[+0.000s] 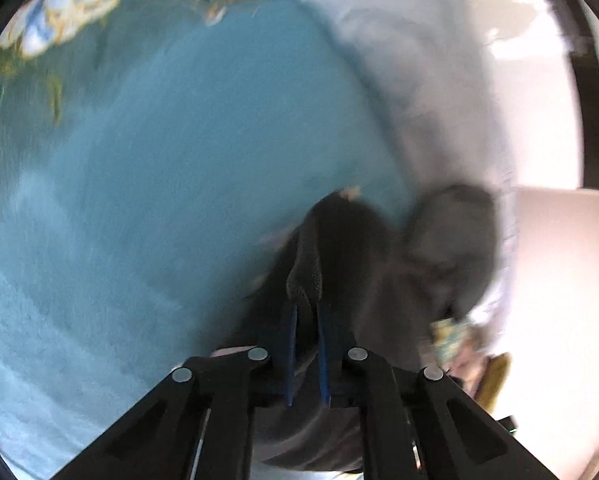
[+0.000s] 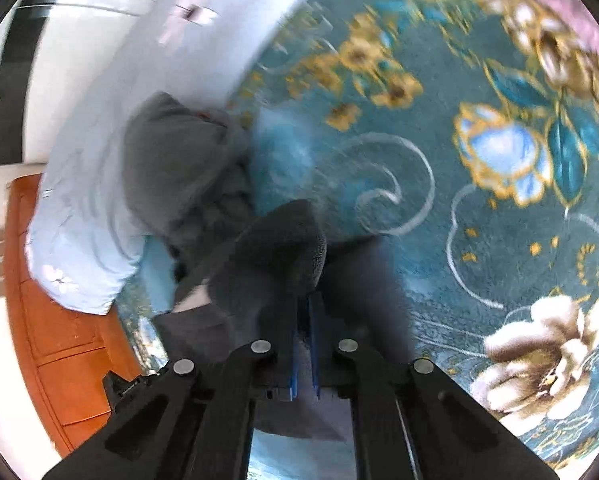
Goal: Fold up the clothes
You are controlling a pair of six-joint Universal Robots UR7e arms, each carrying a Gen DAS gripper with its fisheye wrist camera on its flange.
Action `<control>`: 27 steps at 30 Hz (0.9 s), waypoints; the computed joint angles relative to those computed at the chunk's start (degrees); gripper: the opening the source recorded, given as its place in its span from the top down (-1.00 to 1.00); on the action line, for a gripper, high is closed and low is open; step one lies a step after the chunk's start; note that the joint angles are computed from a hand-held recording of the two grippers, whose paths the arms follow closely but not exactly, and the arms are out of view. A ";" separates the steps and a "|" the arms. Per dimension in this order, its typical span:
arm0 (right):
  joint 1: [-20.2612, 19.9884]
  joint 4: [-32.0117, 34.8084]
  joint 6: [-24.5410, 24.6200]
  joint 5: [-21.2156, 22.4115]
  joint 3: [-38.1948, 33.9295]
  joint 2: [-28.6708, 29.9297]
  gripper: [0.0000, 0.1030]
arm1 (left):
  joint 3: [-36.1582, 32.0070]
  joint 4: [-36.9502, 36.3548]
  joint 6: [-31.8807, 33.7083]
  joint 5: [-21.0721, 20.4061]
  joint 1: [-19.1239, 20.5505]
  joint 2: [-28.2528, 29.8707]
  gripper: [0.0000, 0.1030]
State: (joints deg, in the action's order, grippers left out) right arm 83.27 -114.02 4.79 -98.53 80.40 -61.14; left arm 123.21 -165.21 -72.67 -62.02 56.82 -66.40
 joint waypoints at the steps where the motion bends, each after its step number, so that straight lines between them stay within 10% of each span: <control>1: 0.13 -0.93 -0.73 1.33 0.07 -0.36 0.91 | -0.26 -3.17 1.81 0.64 1.02 0.41 0.85; 4: 0.02 -3.41 -2.27 2.62 -0.23 -1.24 0.91 | 1.48 -3.36 1.75 4.59 0.33 -2.85 0.92; 12: -2.12 3.06 4.08 -9.04 -3.41 3.42 0.91 | -0.60 7.89 -7.53 -1.92 6.33 1.63 0.91; 15: -2.35 3.28 2.18 -5.35 -3.28 3.63 0.78 | -0.31 5.39 -7.10 -2.89 6.94 1.79 0.81; 18: -2.36 5.39 0.85 -4.91 -4.76 5.44 -0.15 | -1.24 6.36 -5.89 -4.93 8.13 2.54 0.04; 19: -2.58 6.11 0.97 -4.59 -5.25 6.20 -0.16 | -1.40 5.84 -5.85 -5.99 8.48 3.14 -0.24; 25: -3.01 2.83 5.88 -2.69 -3.54 7.59 -0.18 | -1.75 2.42 -5.04 -8.87 9.05 5.43 -0.18; 27: -2.22 0.83 5.48 -3.03 -2.97 7.38 0.02 | -2.35 4.66 -3.16 -6.93 7.83 4.93 0.23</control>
